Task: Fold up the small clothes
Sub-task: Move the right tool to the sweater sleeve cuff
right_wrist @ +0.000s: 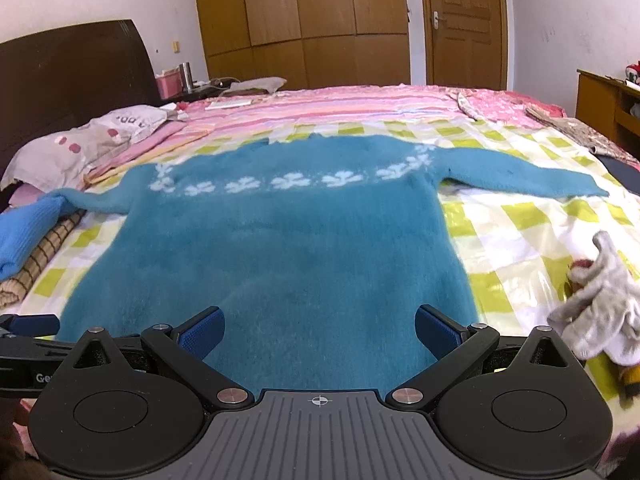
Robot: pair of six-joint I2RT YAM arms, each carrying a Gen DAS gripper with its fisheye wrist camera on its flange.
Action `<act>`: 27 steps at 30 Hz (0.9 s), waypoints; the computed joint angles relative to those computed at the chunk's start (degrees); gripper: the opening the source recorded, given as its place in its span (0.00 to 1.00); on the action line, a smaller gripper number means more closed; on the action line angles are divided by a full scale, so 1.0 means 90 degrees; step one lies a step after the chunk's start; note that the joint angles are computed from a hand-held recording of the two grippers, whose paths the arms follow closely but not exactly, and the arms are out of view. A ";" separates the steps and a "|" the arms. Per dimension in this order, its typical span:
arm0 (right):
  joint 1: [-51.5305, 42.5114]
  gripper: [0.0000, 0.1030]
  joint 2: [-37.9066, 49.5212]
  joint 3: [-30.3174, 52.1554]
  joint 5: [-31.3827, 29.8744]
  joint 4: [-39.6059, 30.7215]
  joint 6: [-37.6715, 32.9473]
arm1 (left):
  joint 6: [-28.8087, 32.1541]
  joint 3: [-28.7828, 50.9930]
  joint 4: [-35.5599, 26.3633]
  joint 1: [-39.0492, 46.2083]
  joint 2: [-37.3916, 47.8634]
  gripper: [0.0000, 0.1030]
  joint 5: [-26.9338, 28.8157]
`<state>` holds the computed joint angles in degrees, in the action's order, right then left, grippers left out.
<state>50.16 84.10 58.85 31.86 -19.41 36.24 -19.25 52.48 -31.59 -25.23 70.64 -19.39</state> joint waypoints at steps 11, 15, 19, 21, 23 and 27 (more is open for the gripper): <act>-0.0698 0.99 0.0204 0.0151 -0.0350 0.0339 -0.0253 | 0.0432 0.0668 0.0214 0.0207 0.0778 1.00 0.0240; -0.1297 0.99 0.0298 0.0227 -0.0566 0.0539 -0.0327 | 0.0607 0.1182 0.0354 0.0241 0.1302 1.00 0.0385; -0.1980 0.98 0.0392 0.0286 -0.0815 0.0756 -0.0469 | 0.0747 0.1773 0.0514 0.0164 0.1860 1.00 0.0448; -0.2391 0.98 0.0434 0.0293 -0.1064 0.0880 -0.0449 | 0.0844 0.2125 0.0555 0.0109 0.2191 1.00 0.0477; -0.2806 0.97 0.0530 0.0341 -0.1360 0.0973 -0.0390 | 0.0975 0.2578 0.0559 0.0028 0.2600 1.00 0.0495; -0.3582 0.95 0.0890 0.0529 -0.1802 0.1130 -0.0348 | 0.1229 0.3431 0.0534 -0.0138 0.3336 1.00 0.0514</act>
